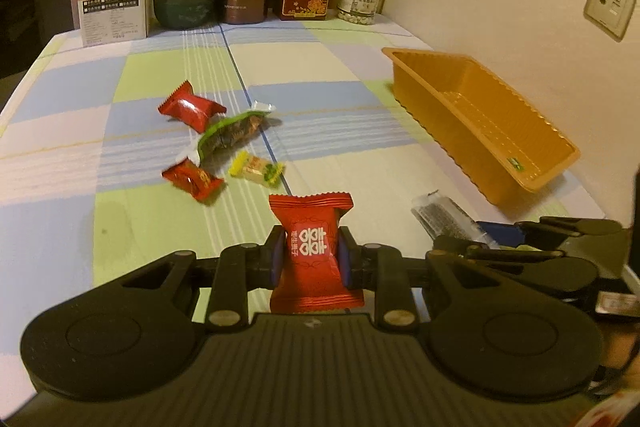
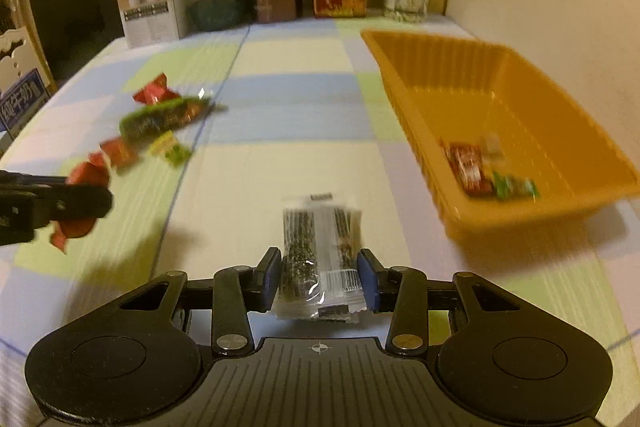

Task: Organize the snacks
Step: 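Carry the red candy and clear packet over the orange tray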

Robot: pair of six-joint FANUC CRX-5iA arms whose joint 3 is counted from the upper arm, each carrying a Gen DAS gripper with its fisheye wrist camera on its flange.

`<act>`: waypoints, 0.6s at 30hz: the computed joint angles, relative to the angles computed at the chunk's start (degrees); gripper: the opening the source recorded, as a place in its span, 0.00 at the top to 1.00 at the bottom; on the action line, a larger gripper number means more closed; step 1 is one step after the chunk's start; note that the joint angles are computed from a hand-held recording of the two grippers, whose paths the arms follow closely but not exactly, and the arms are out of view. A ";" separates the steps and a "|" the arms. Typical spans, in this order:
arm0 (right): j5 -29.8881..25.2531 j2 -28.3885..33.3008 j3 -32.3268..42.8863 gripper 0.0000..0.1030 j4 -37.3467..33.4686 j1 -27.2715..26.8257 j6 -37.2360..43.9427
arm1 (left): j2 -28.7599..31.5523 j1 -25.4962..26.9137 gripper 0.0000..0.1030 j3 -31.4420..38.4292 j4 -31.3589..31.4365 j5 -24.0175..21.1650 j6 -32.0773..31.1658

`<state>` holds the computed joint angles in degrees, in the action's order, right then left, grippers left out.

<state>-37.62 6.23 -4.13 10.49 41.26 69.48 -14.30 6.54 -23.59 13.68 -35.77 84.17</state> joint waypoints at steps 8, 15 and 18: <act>3.57 0.51 -0.93 0.49 -1.21 -1.25 1.16 | -0.36 -0.53 0.77 -0.75 -0.30 0.06 1.08; 4.15 0.79 -1.33 0.63 1.14 -0.56 -0.34 | 0.20 -0.78 0.77 -0.24 -0.39 0.23 1.13; 3.92 -0.13 -1.85 0.63 1.04 -0.33 -0.70 | 0.20 -1.33 0.77 0.66 -1.76 -0.42 2.59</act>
